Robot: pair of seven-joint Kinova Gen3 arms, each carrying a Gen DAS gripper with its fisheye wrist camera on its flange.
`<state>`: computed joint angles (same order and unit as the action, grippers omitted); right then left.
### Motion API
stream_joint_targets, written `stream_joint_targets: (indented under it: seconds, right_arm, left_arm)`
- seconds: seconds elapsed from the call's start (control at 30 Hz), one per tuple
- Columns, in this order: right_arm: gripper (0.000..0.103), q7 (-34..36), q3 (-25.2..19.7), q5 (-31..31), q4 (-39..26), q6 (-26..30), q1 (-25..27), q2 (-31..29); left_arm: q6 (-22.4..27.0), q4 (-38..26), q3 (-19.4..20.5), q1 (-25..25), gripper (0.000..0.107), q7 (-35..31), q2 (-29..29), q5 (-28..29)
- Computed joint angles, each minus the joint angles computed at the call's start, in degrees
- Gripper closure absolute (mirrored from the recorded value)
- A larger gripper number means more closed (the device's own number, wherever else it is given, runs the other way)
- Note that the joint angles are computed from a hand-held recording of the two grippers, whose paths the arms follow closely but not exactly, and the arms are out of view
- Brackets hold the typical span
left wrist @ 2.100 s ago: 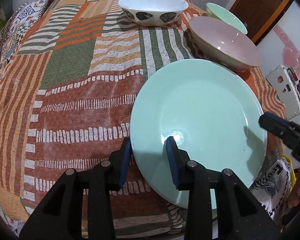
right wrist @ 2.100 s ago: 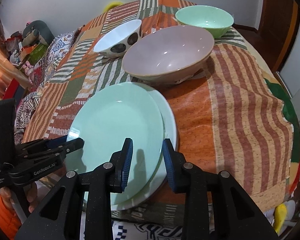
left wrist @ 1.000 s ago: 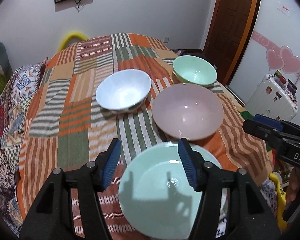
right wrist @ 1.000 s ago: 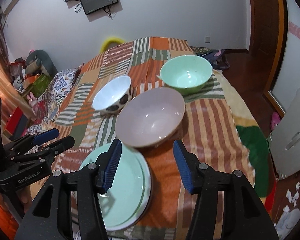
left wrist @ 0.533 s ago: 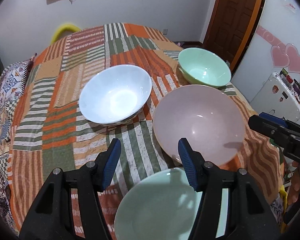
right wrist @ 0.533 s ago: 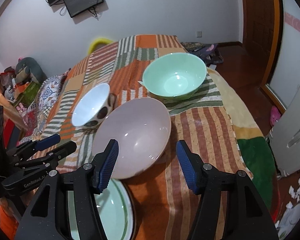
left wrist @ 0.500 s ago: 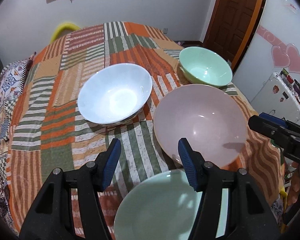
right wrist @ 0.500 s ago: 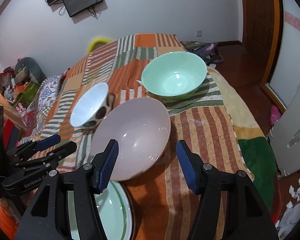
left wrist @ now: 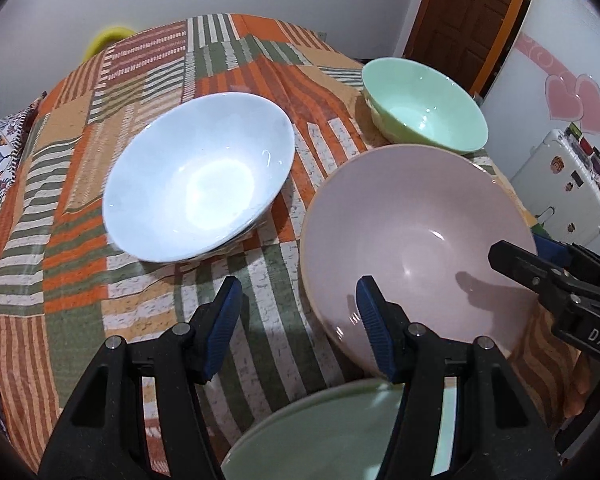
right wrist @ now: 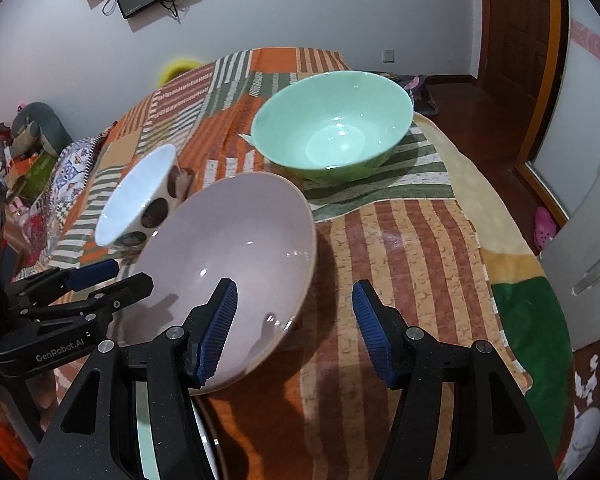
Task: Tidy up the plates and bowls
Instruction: 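Move both grippers to the pink bowl and grasp its rim, then lift the pink bowl with both grippers and carry it toward the plate stack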
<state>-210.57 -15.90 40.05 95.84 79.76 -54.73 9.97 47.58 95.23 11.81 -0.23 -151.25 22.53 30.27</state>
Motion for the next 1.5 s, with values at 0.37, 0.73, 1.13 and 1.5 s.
stream_joint_targets:
  seconds: [0.37,0.73,1.13,1.5]
  right_arm:
    - [0.070,-2.5,-0.3,0.4,4.8,-6.4,1.8,-2.2]
    - [0.080,-1.0,-0.4,-0.7,3.6,-6.8,2.7,-1.6]
    - [0.080,-1.3,-1.1,-0.5,-0.3,-0.3,0.8,-1.4]
    - [0.080,-0.9,-2.0,2.0,-5.8,6.3,-3.9,-0.3]
  left_arm:
    - [2.6,-3.7,0.6,1.2,0.068,3.6,4.9,-1.2]
    - [2.4,-0.5,2.0,-0.3,0.086,-1.9,2.7,1.4]
    - [5.3,1.8,0.2,-1.6,0.086,-5.2,-2.5,5.9]
    - [10.9,4.6,-4.3,-4.7,0.086,-10.5,-10.4,10.3]
